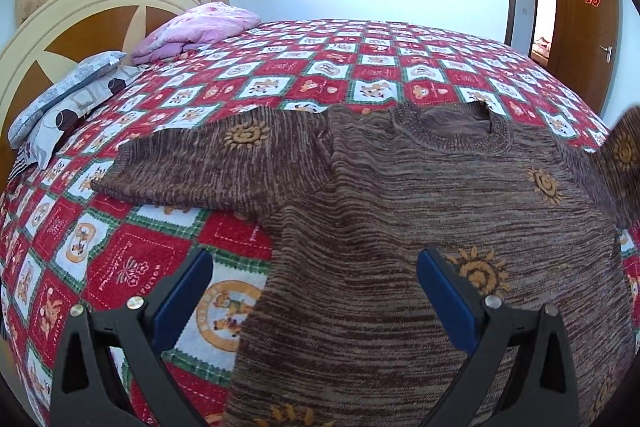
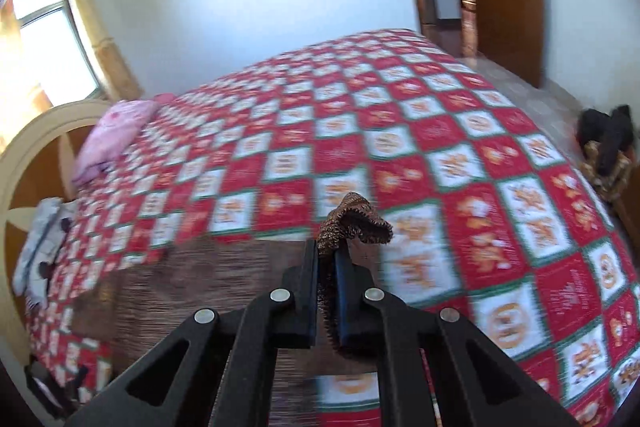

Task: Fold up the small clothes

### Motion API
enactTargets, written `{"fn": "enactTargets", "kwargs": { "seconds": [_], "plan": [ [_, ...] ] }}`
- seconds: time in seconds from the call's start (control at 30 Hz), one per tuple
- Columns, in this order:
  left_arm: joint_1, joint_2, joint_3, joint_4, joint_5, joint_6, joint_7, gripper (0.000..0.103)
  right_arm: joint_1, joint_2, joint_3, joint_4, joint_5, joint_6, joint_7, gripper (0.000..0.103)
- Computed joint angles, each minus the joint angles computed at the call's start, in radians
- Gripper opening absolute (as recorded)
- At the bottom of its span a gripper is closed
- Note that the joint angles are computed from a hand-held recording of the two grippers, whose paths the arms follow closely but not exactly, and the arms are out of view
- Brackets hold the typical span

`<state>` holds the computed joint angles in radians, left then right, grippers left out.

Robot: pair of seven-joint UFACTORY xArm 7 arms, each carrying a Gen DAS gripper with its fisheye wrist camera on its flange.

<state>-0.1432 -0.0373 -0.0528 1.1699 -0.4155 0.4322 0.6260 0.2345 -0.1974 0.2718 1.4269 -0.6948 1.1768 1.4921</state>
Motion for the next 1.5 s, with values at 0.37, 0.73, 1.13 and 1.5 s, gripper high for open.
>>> {"fn": "enactTargets", "kwargs": {
  "seconds": [0.37,0.73,1.13,1.5],
  "plan": [
    [0.038,0.012,0.029,0.011,-0.069,0.020,0.070,0.103,0.163,0.501,-0.042,0.534,-0.018,-0.077,-0.091,0.006],
    [0.074,0.028,0.028,0.020,-0.024,0.024,0.045,0.103,0.173,0.611,-0.051,0.351,0.214,-0.435,-0.239,0.052],
    [0.002,0.026,-0.027,0.109,-0.096,0.140,0.125,0.096,0.219,0.027,-0.038,-0.321,-0.063,-0.186,0.193,0.061],
    [-0.090,0.262,-0.086,0.330,0.142,0.293,-0.179,0.054,0.092,-0.108,0.072,-0.506,-0.108,-0.263,0.364,0.062]
  ]
}}
